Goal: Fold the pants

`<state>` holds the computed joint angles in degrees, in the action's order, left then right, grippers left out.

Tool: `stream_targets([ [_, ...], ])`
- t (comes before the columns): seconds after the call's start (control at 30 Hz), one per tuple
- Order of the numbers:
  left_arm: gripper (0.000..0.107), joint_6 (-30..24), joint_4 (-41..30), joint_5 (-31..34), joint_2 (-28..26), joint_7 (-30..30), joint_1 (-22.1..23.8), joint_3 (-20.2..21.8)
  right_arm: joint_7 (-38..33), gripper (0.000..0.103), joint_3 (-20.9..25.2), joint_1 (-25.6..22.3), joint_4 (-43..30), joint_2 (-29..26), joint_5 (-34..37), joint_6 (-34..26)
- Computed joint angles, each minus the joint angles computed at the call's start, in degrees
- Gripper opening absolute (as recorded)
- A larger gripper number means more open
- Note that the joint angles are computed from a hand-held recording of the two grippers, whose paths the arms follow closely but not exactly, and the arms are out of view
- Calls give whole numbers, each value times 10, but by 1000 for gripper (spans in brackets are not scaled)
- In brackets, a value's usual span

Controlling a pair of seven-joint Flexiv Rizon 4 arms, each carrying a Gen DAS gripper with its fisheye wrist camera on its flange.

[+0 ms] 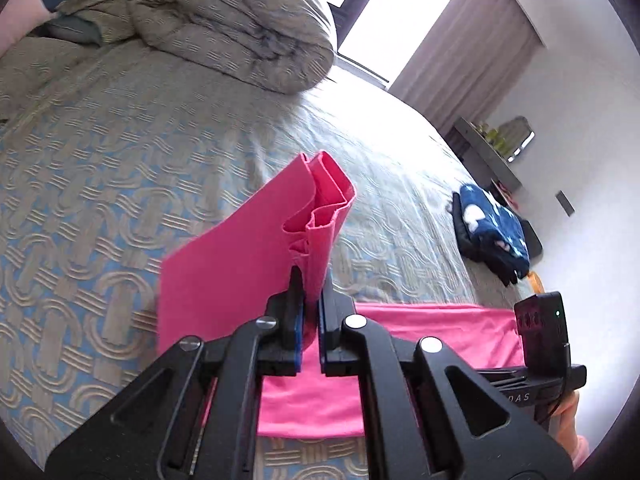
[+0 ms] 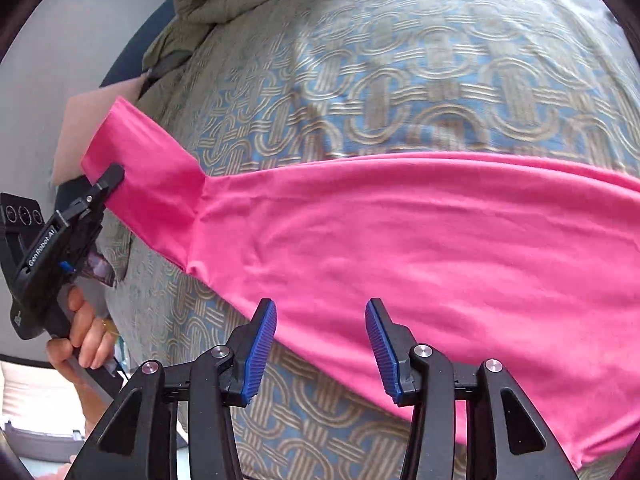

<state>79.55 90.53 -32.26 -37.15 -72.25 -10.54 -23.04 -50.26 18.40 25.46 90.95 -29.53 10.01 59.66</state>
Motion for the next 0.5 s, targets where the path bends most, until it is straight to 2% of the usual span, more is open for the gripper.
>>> stream_targets([
  [0.07, 7, -52, -32, 18, -23, -10, -31, 15, 11, 50, 2, -11, 53, 31, 23, 40],
  [0.13, 7, -93, -63, 50, -45, -35, -75, 52, 24, 51, 1, -17, 97, 54, 37, 77],
  [0.23, 14, -176, -113, 109, -73, -101, -135, 119, 20, 52, 21, -44, 131, 68, 79, 117],
  [0.27, 16, -192, -111, 117, -70, -113, -140, 122, 8, 52, 34, -57, 131, 66, 99, 124],
  [0.3, 18, -197, -102, 115, -64, -114, -134, 112, -5, 52, 46, -69, 131, 64, 118, 131],
  [0.4, 28, -161, -38, 82, -23, -73, -96, 63, -13, 53, 48, -75, 141, 65, 129, 136],
  [0.47, 46, -124, 7, 75, 11, -60, -87, 62, -27, 53, 55, -81, 131, 57, 137, 130],
  [0.5, 49, -97, 31, 81, 30, -62, -89, 73, -37, 53, 60, -86, 125, 52, 144, 128],
])
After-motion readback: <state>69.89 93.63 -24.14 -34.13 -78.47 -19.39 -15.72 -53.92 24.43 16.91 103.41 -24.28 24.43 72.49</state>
